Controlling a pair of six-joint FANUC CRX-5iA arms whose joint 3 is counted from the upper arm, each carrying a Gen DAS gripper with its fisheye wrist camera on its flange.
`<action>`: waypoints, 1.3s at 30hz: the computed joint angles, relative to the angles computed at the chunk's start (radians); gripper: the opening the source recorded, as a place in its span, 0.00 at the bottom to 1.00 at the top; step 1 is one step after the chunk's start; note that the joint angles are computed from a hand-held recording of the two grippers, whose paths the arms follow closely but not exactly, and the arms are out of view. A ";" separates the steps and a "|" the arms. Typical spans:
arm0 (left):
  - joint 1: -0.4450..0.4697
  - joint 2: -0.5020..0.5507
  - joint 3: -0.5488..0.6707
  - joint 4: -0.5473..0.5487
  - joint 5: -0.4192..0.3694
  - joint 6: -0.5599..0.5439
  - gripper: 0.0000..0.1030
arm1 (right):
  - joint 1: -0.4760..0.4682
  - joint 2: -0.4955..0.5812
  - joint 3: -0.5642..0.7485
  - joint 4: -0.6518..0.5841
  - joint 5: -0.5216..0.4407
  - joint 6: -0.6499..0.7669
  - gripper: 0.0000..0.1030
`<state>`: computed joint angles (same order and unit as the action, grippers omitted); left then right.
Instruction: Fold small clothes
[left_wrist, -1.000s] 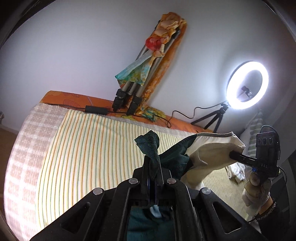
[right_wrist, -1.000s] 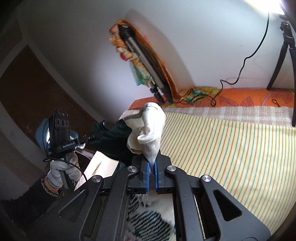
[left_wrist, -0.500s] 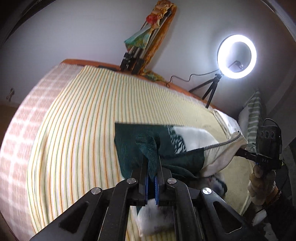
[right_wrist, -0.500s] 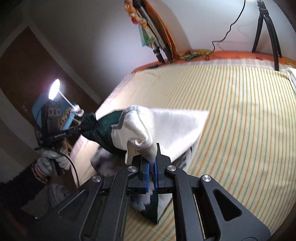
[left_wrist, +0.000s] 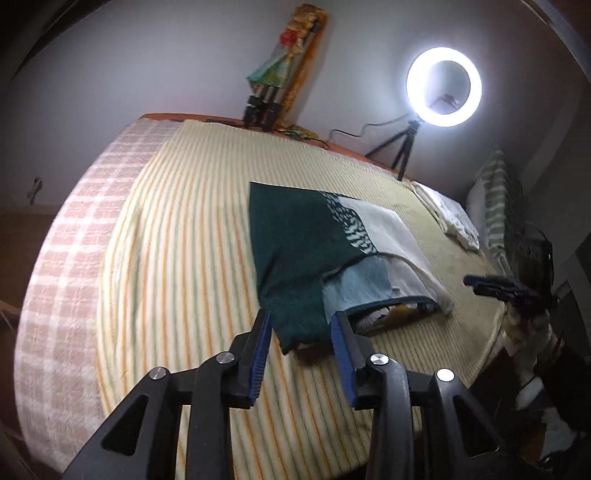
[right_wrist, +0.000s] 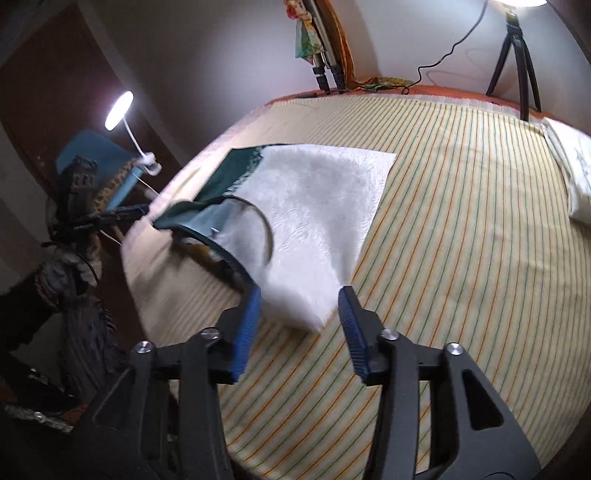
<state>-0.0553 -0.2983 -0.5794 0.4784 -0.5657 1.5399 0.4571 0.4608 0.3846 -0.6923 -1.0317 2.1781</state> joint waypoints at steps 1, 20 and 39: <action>0.012 -0.005 -0.019 0.045 0.012 -0.017 0.38 | -0.008 0.003 0.003 -0.022 -0.007 -0.013 0.53; -0.053 0.112 0.047 0.004 -0.014 0.162 0.02 | -0.071 0.108 0.107 -0.196 -0.181 -0.255 0.08; -0.067 0.135 0.254 -0.254 -0.116 0.234 0.33 | 0.064 0.056 0.134 0.115 0.025 -0.247 0.34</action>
<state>-0.1220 -0.1631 -0.3250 0.2242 -0.6817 1.7740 0.5212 0.5165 0.5186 -0.5773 -1.0062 1.9309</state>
